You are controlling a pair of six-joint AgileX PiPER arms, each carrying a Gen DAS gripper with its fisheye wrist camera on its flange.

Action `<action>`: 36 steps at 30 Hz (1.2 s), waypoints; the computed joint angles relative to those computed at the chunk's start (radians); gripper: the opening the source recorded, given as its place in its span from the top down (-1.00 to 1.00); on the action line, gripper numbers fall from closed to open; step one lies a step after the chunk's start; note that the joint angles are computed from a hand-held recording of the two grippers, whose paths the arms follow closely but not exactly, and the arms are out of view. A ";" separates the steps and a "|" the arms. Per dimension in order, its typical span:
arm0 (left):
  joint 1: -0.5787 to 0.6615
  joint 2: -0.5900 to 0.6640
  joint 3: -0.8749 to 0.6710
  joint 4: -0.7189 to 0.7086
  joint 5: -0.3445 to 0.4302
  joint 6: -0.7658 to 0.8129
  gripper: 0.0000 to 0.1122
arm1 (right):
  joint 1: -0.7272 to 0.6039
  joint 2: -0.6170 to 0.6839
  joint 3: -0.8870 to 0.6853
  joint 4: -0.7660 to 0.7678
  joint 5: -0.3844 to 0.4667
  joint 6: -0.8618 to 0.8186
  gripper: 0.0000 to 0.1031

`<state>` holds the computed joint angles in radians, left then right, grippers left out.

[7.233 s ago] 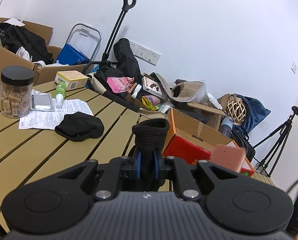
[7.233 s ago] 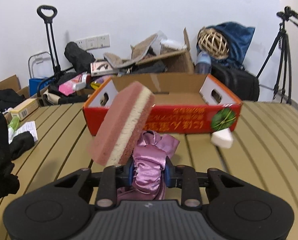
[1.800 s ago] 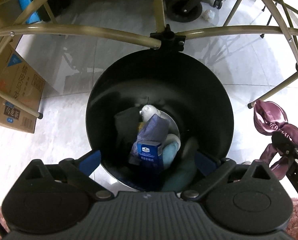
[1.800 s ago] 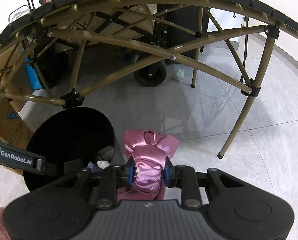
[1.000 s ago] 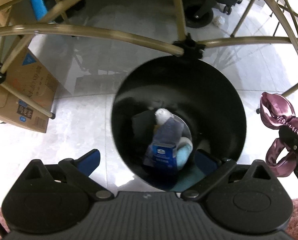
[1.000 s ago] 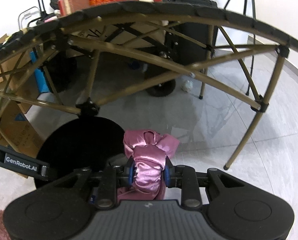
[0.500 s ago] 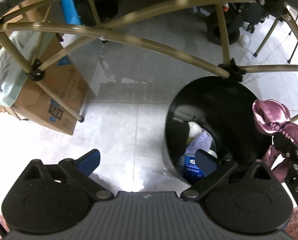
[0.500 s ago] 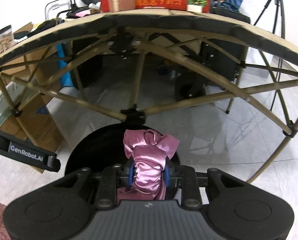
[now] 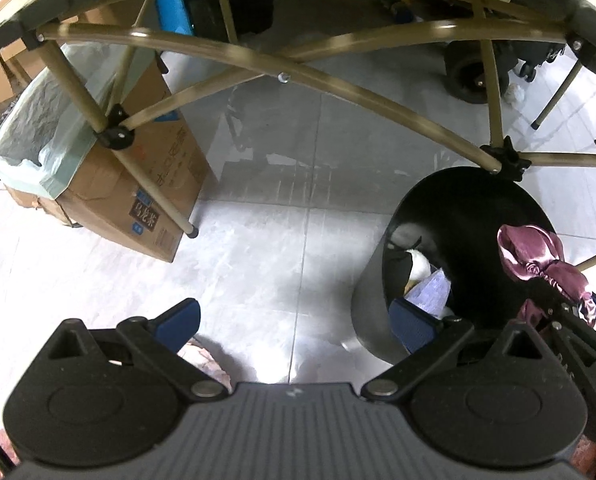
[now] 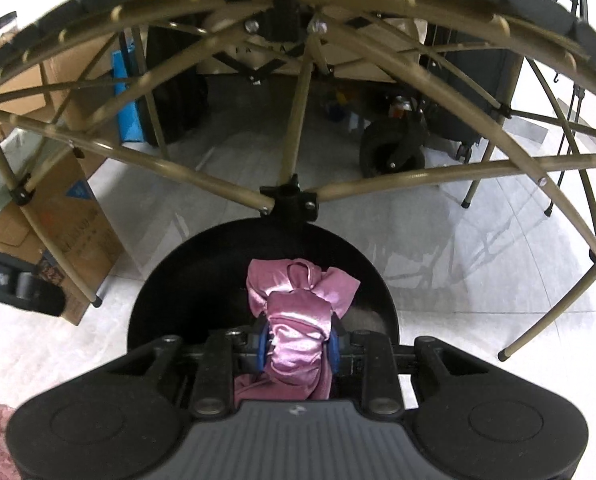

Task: Collect trash
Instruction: 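Move the right tool over the bin and open it to drop the pink cloth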

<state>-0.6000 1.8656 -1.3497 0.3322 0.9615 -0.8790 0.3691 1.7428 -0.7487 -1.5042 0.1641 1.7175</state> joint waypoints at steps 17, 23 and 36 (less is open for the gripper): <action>0.007 0.004 0.002 -0.025 0.010 0.020 -0.83 | -0.027 0.063 -0.055 0.440 -0.004 -0.432 0.33; 0.011 0.006 0.001 -0.030 0.013 0.031 -0.83 | -0.024 0.069 -0.062 0.424 0.026 -0.402 -1.00; 0.010 0.012 -0.001 -0.036 0.014 0.039 -0.83 | -0.015 0.086 -0.072 0.473 0.054 -0.464 -1.00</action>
<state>-0.5900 1.8777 -1.3511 0.2966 0.9750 -0.8402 0.3542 1.8286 -0.8211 -1.0312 0.2185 1.2537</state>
